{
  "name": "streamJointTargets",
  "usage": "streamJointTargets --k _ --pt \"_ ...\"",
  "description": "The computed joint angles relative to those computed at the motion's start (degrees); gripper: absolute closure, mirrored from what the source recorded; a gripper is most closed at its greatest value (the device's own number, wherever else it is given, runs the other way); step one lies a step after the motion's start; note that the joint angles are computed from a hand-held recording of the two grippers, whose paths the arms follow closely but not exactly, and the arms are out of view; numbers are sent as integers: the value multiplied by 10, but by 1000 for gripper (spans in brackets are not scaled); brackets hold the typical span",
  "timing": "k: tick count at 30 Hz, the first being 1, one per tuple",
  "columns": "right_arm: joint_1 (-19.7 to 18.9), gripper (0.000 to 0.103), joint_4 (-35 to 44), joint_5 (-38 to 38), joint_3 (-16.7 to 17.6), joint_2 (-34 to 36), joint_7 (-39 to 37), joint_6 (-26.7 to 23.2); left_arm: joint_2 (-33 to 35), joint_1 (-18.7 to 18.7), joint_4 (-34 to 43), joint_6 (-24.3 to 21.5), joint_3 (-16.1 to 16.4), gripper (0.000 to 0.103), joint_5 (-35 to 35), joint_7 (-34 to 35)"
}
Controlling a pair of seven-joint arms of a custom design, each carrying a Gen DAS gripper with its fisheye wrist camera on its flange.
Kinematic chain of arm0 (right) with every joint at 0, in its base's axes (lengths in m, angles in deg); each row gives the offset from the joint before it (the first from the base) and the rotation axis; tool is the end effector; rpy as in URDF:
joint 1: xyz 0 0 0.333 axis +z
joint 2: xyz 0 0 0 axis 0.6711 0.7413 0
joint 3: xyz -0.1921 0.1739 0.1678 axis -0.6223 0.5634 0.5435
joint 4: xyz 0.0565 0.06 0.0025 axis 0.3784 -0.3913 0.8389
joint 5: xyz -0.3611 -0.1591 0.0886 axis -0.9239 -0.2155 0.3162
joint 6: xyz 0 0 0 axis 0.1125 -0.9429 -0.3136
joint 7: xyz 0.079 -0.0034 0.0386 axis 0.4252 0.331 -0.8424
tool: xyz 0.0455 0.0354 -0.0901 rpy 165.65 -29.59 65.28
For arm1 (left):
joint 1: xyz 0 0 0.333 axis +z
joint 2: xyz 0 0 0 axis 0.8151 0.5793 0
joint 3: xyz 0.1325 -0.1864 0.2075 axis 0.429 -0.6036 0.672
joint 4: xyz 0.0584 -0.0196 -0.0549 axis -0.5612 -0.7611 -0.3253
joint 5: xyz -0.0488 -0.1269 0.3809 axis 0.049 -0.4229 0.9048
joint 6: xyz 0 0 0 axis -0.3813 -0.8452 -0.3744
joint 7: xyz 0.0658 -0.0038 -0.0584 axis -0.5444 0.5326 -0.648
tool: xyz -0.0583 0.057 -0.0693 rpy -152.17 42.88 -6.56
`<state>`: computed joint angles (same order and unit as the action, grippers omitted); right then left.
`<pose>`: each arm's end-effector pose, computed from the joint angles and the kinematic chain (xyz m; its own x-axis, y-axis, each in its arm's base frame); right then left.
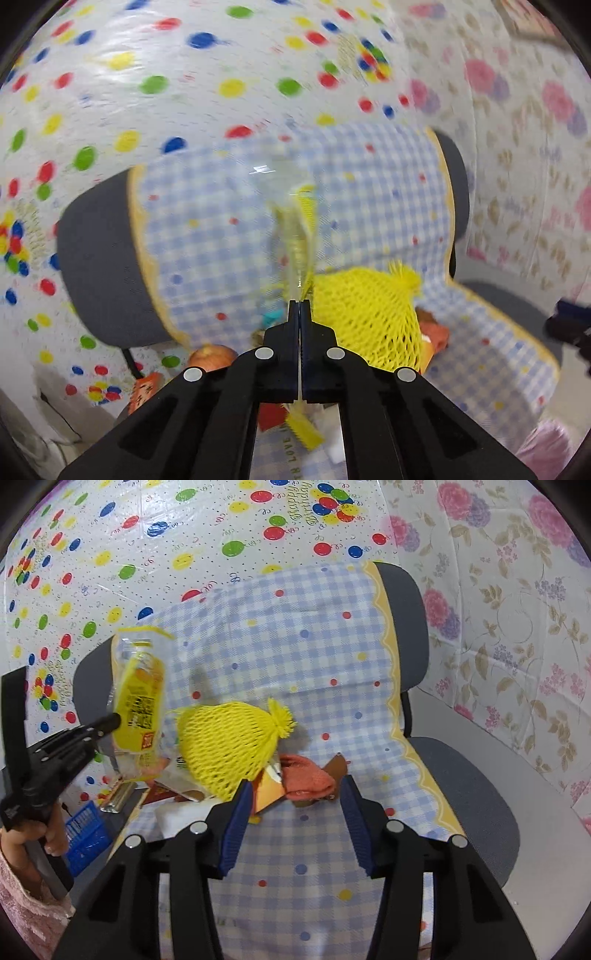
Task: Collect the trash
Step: 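Grasp the yellow mesh net with the right tool while the left tool holds the bag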
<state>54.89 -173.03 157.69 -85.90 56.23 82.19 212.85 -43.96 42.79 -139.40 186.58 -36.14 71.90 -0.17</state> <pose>0.5698 0.0824 0.4623 0.3021 -0.9265 -0.2242 -0.5860 0.0050 -0.8103 0.5638 -0.2577 0.4866 0.0615 -0.9895 -0.1309 -0.4431 0.0904 -0.8919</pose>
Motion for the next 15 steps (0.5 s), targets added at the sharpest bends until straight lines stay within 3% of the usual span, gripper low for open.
streamJointTargets --k 4,9,14,15 --pt "5 53 9 12 5 9 -9 -13 -57 11 -60 2 -2 102 15 -43" --pt "18 47 42 5 22 44 -29 -4 -85 27 -105 -22 -15 102 0 -37" --pt "39 47 81 -128 38 99 38 22 -79 46 -116 -10 -9 102 -15 -31" --pt "52 46 92 -194 31 118 86 29 -78 49 -117 -8 -8 102 -11 -36"
